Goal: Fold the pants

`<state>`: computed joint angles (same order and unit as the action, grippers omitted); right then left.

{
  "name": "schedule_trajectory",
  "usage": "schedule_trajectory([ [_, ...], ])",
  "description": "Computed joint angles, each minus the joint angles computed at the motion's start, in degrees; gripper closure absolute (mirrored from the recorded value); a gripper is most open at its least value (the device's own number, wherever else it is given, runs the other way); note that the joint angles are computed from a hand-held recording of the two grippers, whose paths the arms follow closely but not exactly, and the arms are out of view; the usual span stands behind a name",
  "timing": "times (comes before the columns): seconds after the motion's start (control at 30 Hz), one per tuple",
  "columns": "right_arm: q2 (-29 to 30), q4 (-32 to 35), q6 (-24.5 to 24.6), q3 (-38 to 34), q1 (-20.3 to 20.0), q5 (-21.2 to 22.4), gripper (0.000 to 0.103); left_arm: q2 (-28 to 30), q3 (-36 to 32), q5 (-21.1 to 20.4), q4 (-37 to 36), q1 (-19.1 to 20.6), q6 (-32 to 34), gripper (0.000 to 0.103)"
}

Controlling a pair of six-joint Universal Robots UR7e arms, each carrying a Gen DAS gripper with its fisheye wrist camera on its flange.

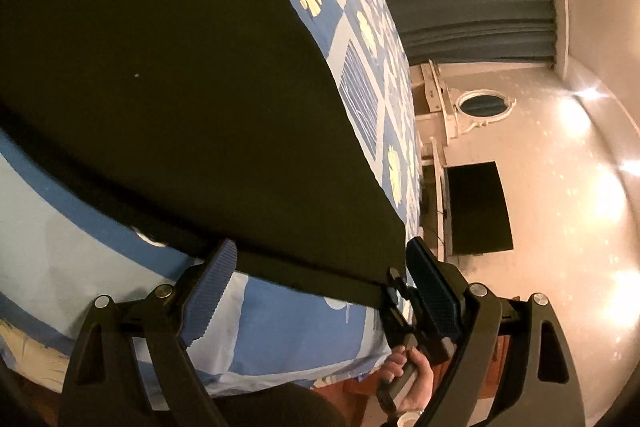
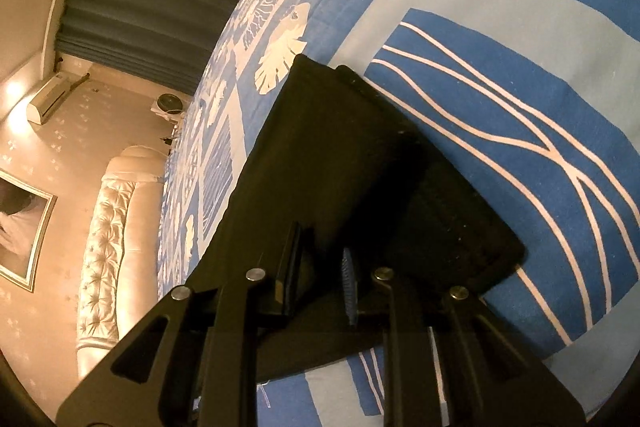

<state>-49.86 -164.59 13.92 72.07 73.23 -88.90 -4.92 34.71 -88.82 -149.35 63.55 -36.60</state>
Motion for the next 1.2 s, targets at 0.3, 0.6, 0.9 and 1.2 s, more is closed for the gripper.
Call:
schedule_trajectory([
  [0.3, -0.4, -2.0, 0.0, 1.5, -0.4, 0.8, 0.084, 0.8, -0.7, 4.4, 0.8, -0.7, -2.8, 0.018],
  [0.6, -0.7, -4.4, -0.6, 2.9, -0.9, 2.3, 0.085, 3.2, -7.2, 7.7, 6.7, -0.7, -7.5, 0.079],
  [0.9, -1.7, -7.6, -1.7, 4.8, -0.5, 1.9, 0.095, 1.1, -2.8, 8.5, 5.2, -0.8, -2.8, 0.096],
  [1.2, -7.1, -10.5, -2.1, 12.9, -1.7, 3.3, 0.095, -2.9, 3.7, 8.3, 3.4, -1.3, -2.2, 0.096],
])
